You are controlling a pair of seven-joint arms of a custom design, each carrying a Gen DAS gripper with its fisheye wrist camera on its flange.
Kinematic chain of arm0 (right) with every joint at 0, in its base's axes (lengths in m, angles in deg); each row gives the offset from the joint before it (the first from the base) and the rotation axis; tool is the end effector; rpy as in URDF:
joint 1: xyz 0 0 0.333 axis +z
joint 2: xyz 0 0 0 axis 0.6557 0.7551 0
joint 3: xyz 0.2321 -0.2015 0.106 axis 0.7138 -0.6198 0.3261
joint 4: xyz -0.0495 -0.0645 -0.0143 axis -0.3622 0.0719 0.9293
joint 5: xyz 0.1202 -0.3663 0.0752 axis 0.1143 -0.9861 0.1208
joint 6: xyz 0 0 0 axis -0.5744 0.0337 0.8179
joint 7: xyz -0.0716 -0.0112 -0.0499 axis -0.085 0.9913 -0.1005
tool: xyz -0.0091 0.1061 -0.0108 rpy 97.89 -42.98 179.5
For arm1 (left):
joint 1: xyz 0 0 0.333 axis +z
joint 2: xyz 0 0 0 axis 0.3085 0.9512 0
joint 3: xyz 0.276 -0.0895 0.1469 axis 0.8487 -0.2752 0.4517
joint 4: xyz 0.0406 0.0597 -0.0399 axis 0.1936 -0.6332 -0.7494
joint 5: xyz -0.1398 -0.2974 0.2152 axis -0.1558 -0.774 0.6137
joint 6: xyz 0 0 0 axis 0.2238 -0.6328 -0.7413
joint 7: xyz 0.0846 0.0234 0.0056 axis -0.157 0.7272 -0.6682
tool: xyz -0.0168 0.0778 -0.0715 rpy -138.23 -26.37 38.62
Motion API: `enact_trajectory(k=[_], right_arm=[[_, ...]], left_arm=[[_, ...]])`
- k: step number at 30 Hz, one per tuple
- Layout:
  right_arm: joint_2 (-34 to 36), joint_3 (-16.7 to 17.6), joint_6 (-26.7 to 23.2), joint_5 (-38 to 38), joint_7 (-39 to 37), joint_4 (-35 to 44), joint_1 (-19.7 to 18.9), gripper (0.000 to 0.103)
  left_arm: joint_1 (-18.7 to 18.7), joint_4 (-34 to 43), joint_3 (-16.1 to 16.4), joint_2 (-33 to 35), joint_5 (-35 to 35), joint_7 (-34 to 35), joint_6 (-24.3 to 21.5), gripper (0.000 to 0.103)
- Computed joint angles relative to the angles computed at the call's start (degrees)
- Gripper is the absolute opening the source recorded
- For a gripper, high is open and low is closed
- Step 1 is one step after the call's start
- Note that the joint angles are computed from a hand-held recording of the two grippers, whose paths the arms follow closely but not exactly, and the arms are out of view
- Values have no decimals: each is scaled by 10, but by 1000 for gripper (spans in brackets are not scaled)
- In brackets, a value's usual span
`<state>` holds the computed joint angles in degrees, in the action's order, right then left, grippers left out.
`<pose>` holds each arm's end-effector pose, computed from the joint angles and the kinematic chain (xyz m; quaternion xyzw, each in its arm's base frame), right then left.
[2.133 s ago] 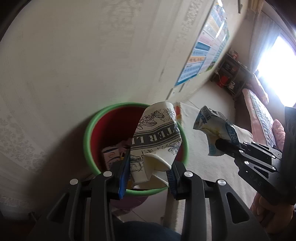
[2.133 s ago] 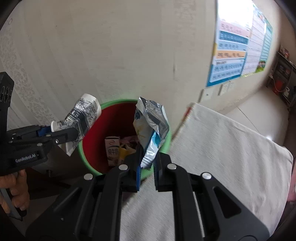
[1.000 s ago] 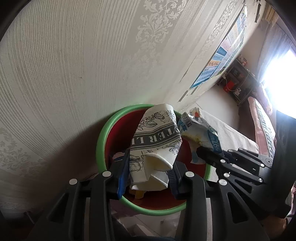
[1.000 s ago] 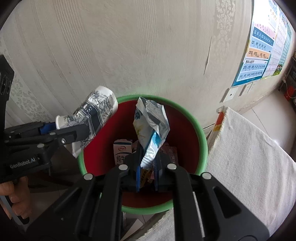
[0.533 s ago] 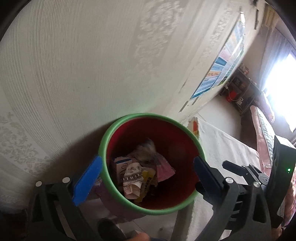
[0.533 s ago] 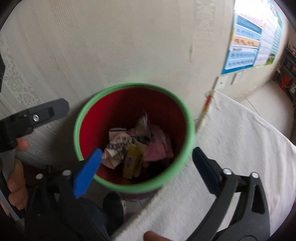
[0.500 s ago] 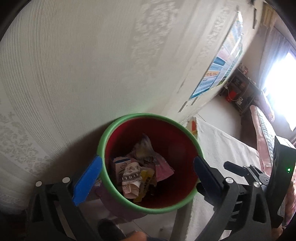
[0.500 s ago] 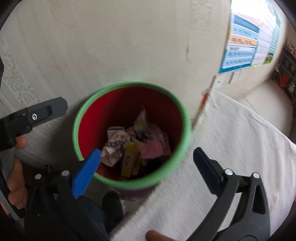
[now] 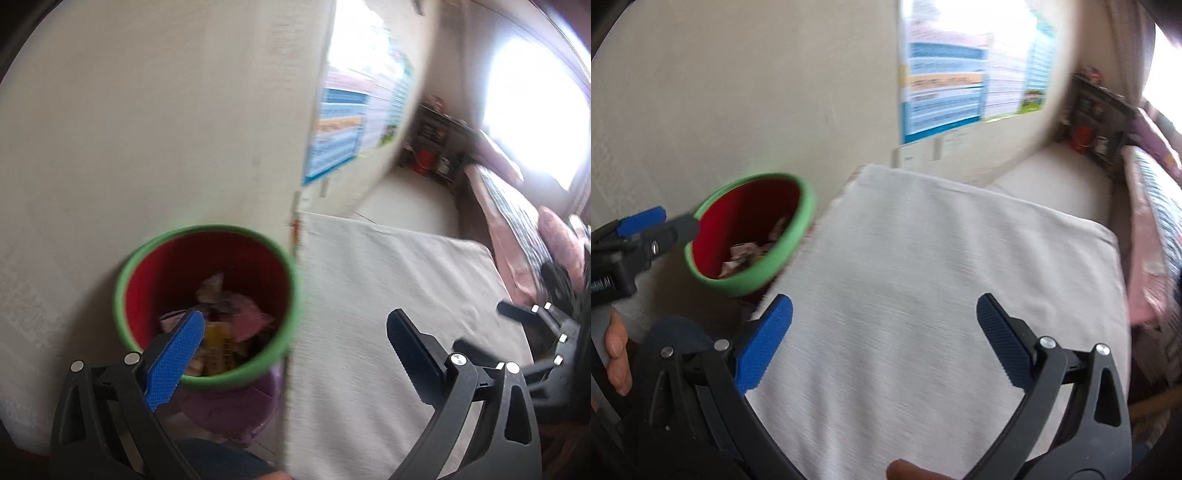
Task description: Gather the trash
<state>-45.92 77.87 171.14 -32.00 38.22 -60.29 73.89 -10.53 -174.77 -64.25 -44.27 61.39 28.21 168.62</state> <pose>0.5854 0.3836 0.3933 -0.7754 0.5226 -0.1792 0.3057 0.5323 -0.3979 0.3971 -0.7017 0.5953 -0.2980 0.2538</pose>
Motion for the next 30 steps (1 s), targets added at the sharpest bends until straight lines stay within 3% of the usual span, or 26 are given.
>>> enact_trajectory(k=[4,10,19,22,30], right_arm=[[-51,-75,40,-57,82,-78,35,98],[-87,-187,97,-199,244,-145,92,98],[-80,-415,159,-468,551,-170,263,98],[-72,-453,168,-526,623,-169,290,98],[-78,-465,145,-659,755,-161,301,98]], left_arm=[[-35,64,-10,45,-9,48,-43,95],[-79,111,5,84,0,48,-37,95],[-124,128,18,105,36,7,-70,95],[-121,130,15,111,32,6,-67,95],[-130,145,22,127,28,17,-63,95]])
